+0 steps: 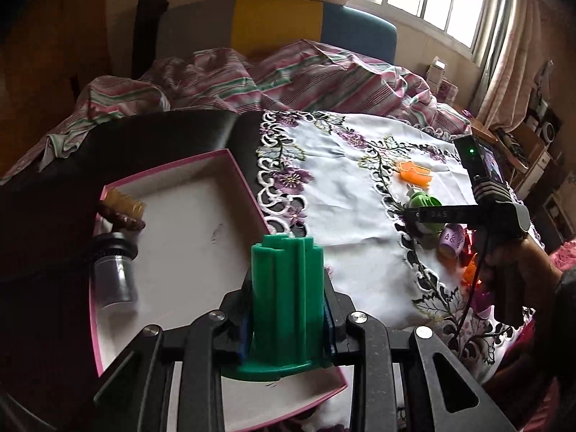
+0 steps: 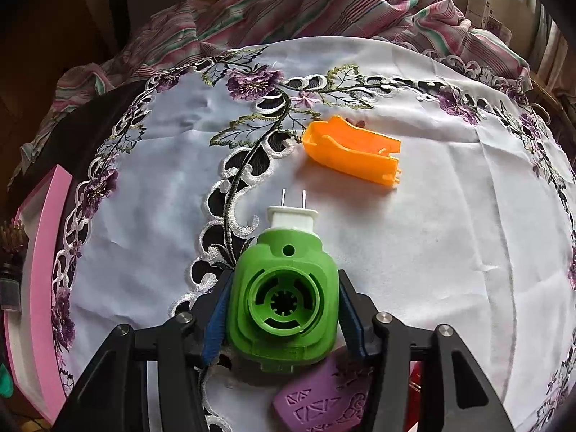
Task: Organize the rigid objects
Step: 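Place the green cap upright in the tray and open the left gripper while the right gripper holds the device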
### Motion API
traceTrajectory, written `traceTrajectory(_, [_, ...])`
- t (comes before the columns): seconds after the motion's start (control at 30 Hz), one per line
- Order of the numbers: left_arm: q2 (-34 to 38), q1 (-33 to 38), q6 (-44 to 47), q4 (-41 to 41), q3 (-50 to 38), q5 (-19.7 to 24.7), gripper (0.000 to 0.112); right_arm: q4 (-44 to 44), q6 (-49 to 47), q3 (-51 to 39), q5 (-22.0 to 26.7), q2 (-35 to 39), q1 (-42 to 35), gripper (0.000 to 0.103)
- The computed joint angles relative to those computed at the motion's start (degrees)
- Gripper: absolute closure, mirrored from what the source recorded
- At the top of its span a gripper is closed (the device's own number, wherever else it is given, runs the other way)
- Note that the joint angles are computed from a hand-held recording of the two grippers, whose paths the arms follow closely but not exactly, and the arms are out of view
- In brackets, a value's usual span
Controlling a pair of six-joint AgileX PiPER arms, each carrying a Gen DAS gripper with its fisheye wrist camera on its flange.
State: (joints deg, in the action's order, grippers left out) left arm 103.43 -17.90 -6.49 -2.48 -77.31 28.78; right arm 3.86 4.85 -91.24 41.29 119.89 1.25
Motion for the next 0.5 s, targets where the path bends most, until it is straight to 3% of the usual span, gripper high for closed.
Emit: traceTrajectory(0.5, [-0.6,4.3,1.9,-3.3,2.8,0.1,0.082,-1.1,0.1,0.8,-0.6,-0.4,0.3,0.049])
